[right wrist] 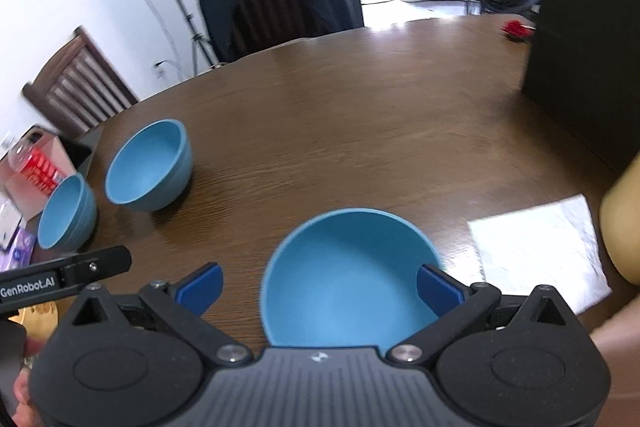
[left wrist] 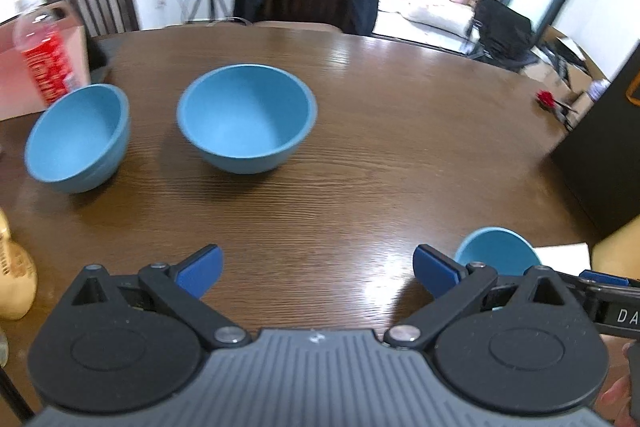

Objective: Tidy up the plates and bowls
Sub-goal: 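Withdraw both grippers and move them to the blue bowl beside the bottle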

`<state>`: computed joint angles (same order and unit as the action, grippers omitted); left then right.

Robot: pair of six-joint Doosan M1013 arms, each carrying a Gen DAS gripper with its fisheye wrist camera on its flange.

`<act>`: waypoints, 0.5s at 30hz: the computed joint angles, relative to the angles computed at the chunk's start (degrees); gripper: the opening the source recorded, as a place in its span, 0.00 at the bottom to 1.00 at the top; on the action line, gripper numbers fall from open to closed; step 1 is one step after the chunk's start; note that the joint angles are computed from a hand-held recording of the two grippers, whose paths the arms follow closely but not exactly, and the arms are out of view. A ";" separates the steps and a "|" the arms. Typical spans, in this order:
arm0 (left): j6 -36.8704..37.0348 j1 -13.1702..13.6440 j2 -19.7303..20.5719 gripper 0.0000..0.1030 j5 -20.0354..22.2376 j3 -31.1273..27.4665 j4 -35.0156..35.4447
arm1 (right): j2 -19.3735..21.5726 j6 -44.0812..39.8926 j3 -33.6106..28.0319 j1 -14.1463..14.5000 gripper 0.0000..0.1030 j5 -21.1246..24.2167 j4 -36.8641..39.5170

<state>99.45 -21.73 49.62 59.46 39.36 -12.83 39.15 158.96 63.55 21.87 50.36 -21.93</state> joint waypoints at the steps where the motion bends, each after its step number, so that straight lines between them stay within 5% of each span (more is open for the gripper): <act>1: -1.04 0.16 -0.17 1.00 -0.31 0.18 0.79 | 0.37 -1.86 -0.72 -0.14 1.00 -0.28 0.89; 15: -19.77 2.89 -2.82 1.00 -2.70 2.86 14.38 | 9.42 -28.89 -19.19 -0.54 1.00 3.16 14.21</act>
<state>79.67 -18.85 46.80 56.76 42.22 1.54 48.58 130.07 44.36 21.33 53.52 -7.72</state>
